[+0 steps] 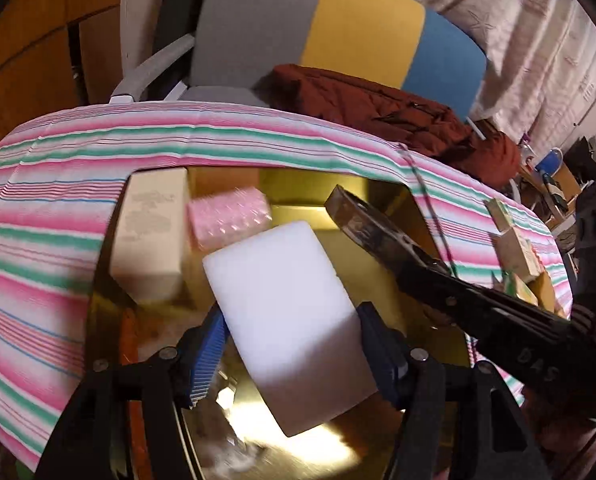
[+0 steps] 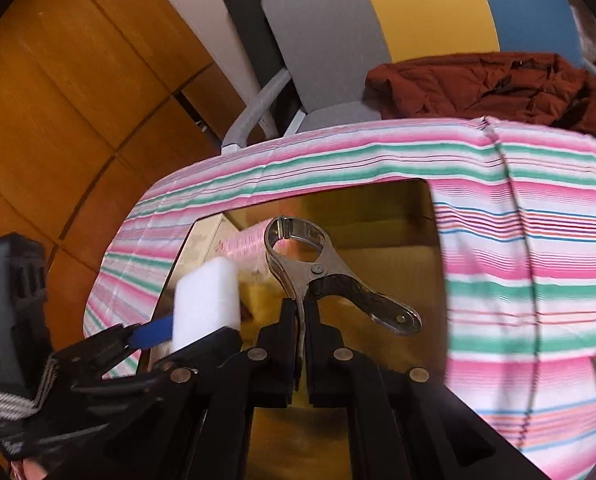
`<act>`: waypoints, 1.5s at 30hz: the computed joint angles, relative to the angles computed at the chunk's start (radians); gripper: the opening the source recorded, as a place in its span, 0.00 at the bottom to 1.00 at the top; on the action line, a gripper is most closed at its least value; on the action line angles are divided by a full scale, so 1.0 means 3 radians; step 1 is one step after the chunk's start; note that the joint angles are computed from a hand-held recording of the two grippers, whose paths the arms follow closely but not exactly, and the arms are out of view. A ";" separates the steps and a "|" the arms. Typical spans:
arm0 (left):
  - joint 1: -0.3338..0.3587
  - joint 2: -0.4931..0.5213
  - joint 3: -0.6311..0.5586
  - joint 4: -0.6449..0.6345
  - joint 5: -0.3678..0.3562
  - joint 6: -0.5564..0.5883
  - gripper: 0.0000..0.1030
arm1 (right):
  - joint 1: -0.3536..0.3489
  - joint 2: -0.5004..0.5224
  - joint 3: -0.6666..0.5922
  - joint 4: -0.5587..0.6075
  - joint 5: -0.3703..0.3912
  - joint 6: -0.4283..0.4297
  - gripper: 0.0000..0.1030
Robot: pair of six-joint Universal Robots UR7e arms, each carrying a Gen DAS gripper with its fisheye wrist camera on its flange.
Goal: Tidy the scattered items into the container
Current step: 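Carry the white sponge and metal clip over the gold tray with both tools, then release the sponge with the left tool while the right tool releases the clip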
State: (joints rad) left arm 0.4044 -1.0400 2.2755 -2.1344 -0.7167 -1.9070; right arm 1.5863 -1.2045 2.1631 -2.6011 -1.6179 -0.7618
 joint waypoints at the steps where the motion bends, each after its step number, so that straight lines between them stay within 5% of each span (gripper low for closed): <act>1: 0.0028 -0.0041 0.0001 0.0071 0.0000 -0.0033 0.68 | 0.0004 0.0075 -0.0035 -0.0004 0.0026 0.0088 0.07; 5: 0.0072 -0.0186 -0.0002 0.0370 -0.0069 -0.0337 0.69 | -0.0012 0.0233 -0.0103 -0.0036 0.0066 0.0288 0.19; 10: -0.0043 -0.0383 0.0206 0.0407 0.0029 -0.0837 0.70 | -0.0167 0.0038 -0.0032 0.0159 0.0252 0.0192 0.23; 15: 0.0025 -0.0420 0.0297 -0.0036 -0.0015 -0.0683 0.73 | -0.0323 -0.0190 0.0050 0.0398 0.0435 0.0123 0.32; 26: -0.0007 -0.0430 0.0074 0.0473 0.0032 -0.0812 0.78 | -0.0520 -0.0642 0.0199 0.0711 0.0602 -0.0333 0.38; 32: -0.0029 -0.0449 0.0152 0.0222 -0.0001 -0.0791 0.78 | -0.0640 -0.0840 0.0217 0.0867 0.0736 -0.0447 0.39; 35: -0.0104 -0.0398 0.0048 0.0592 0.0017 -0.1085 0.78 | -0.0727 -0.0954 0.0239 0.0834 0.0804 -0.0529 0.41; 40: -0.0236 -0.0242 -0.0333 0.1851 -0.0051 -0.2047 0.78 | -0.0908 -0.1125 0.0229 0.0795 0.0853 -0.0684 0.41; 45: -0.0361 -0.0130 -0.0258 0.1375 0.0240 -0.1901 0.78 | -0.1123 -0.1245 0.0207 0.0618 0.0825 -0.0844 0.41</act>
State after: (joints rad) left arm 0.2962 -1.0791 2.1980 -1.7217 -0.6447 -2.4773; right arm 1.2493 -1.5780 2.2251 -2.4159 -1.3705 -1.0149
